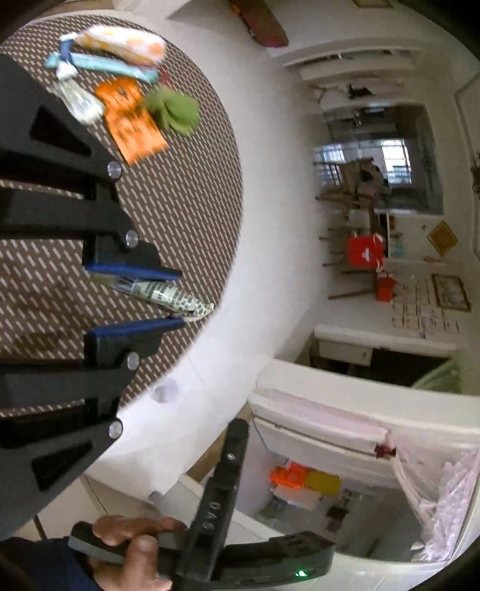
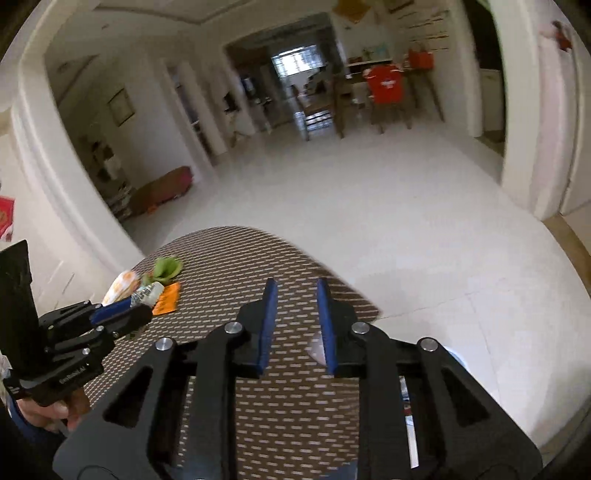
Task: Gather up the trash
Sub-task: 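Carry the held items over the blue bucket and open both grippers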
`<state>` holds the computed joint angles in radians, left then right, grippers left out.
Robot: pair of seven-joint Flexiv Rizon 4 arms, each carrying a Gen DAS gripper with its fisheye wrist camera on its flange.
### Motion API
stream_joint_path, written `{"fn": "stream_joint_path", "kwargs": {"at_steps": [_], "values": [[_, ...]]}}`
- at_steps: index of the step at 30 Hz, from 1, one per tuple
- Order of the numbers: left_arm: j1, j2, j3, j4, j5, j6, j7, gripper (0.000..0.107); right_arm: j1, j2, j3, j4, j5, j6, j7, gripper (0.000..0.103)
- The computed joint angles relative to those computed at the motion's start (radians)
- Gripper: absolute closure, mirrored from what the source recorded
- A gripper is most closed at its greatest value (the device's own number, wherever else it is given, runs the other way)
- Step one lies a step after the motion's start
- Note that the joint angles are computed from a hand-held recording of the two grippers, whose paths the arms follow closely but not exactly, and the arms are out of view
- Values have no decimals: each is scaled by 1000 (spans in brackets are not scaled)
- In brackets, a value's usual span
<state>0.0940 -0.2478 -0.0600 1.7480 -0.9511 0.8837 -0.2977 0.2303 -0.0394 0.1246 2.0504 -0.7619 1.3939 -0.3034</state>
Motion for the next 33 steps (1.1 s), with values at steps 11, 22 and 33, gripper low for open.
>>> {"fn": "stream_joint_path", "kwargs": {"at_steps": [11, 22, 33], "values": [[-65, -51, -40, -29, 101, 7, -123, 88, -115, 76, -21, 161, 45, 36, 54, 86], [-161, -163, -93, -116, 239, -11, -280, 88, -302, 169, 2, 314, -86, 71, 276, 15], [-227, -362, -113, -306, 463, -119, -449, 78, -414, 192, 11, 364, -79, 121, 290, 15]]}}
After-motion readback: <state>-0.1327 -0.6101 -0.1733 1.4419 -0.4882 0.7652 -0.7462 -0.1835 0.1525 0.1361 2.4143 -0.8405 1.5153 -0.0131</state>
